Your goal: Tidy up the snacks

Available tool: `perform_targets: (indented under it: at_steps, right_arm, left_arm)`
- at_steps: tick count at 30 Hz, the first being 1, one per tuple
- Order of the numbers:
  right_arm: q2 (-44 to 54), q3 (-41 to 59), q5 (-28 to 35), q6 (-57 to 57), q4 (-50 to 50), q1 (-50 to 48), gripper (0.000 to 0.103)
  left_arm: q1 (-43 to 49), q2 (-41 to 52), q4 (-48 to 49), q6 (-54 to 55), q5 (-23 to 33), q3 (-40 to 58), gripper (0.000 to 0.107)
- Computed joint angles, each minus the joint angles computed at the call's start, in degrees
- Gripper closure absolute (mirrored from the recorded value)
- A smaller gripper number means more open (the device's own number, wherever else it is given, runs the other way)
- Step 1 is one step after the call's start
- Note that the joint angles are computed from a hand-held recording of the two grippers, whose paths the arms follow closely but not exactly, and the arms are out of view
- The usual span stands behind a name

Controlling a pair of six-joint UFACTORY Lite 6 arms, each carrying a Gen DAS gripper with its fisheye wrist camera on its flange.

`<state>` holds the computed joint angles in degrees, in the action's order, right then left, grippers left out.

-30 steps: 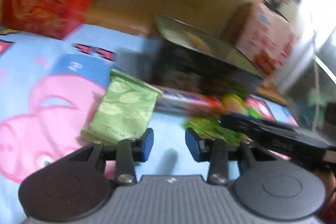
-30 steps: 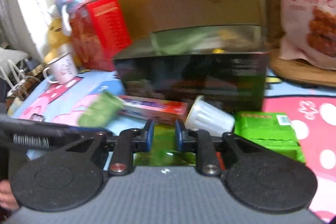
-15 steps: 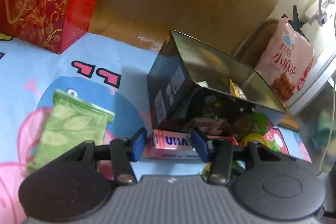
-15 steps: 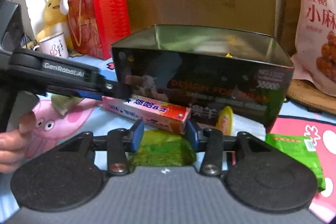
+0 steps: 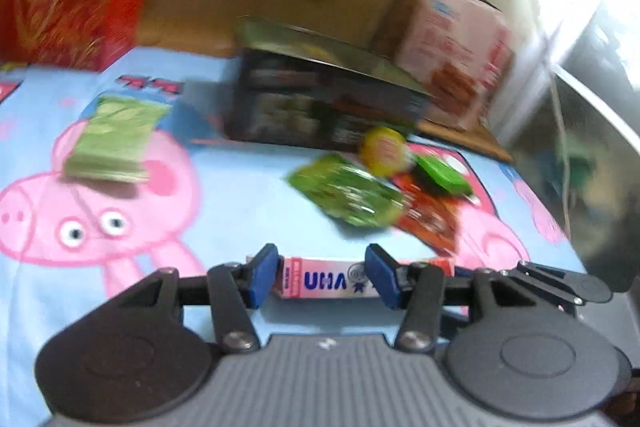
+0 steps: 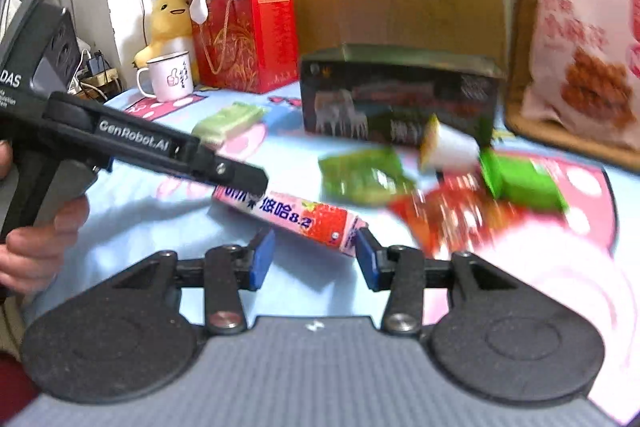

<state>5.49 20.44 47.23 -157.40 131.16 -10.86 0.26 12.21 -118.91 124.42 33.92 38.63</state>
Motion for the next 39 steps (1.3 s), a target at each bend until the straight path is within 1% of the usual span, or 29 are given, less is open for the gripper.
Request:
perform_targets:
  at_steps: [3,4,5,6,9,11,13,16,18,20,23,25,27,28,30,31,34,35,38,39]
  right_arm:
    - [-5.2,-8.2,1.8,-5.4,4.4,-3.1,0.054]
    - [-6.7,-10.0,1.8,-6.4,5.8,-3.7,0.051]
    - [-8.0,-11.9,2.5,-6.8,5.1,-5.9,0.046]
    - [-8.7,-13.0,3.3,-6.5,3.2,-8.5,0.044]
    - [-9.0,-13.9,5.5,-3.2,-5.5,-17.5,0.044]
    - [-7.7,-13.3,7.0,-1.7,-9.6,-21.5,0.044]
    - [-8.5,-14.1,8.2,-2.1,-11.3,-23.7,0.044]
    - [-8.1,-14.1,9.6,-2.4,-11.9,-23.6,0.044]
    - [-7.6,-14.4,10.2,-3.3,-10.7,-22.5,0.044]
    - [-6.2,-14.3,10.6,-4.9,-10.3,-22.8,0.043]
    - [-5.2,-14.5,10.6,-5.9,-9.8,-22.9,0.043]
    - [-4.9,-14.7,10.7,-6.1,-10.3,-23.5,0.043]
    - [-4.8,-14.7,10.4,-6.3,-10.6,-23.9,0.044]
    - [-4.2,-14.1,10.1,-6.1,-11.3,-24.2,0.044]
    - [-4.2,-14.3,9.8,-6.2,-11.4,-24.0,0.046]
    - [-4.9,-15.0,9.6,-7.0,-9.9,-23.2,0.048]
    - [-6.0,-15.2,8.5,-6.9,-6.4,-20.8,0.053]
    - [-6.5,-15.0,8.0,-6.2,-6.0,-20.0,0.056]
    - [-8.6,-13.9,8.1,-2.8,-6.5,-17.9,0.056]
    - [-9.9,-13.5,7.8,-2.6,-4.8,-16.1,0.056]
  left_arm:
    - [-6.7,-3.6,-6.7,7.7,-1.4,-4.4,0.053]
    - [-8.6,-4.2,-8.0,9.7,-1.4,-5.6,0.052]
    - [-10.3,-4.9,-8.3,11.0,-1.4,-6.6,0.051]
    - [-11.4,-5.7,-7.9,11.5,-1.3,-7.6,0.051]
    - [-9.8,-10.0,-1.6,8.2,1.1,-10.1,0.051]
    - [-6.4,-14.4,0.5,6.5,2.6,-11.9,0.049]
    - [-1.4,-16.9,4.9,1.8,4.4,-12.0,0.049]
    - [5.0,-13.6,15.0,-8.9,7.7,-8.3,0.049]
    - [6.2,-10.4,18.1,-13.0,8.8,-6.5,0.049]
    - [5.6,-8.0,19.0,-14.4,8.6,-5.6,0.049]
    - [0.9,-6.2,14.0,-9.8,5.3,-5.9,0.049]
    - [-2.7,-6.6,11.1,-6.1,3.4,-6.9,0.052]
    - [-6.6,-6.8,10.1,-4.6,1.2,-7.3,0.057]
    - [-8.6,-7.1,9.0,-3.4,-0.3,-7.7,0.058]
    - [-12.0,-9.0,2.7,2.5,-3.1,-9.8,0.06]
    - [-12.5,-9.9,2.0,2.9,-3.8,-10.5,0.06]
    - [-10.9,-10.0,6.2,-2.6,-3.3,-9.3,0.06]
    - [-10.5,-10.4,5.8,-2.7,-3.4,-8.9,0.06]
    - [-8.2,-13.0,6.3,-4.3,-2.2,-7.8,0.06]
    - [-7.7,-13.3,7.2,-5.8,-1.8,-6.8,0.06]
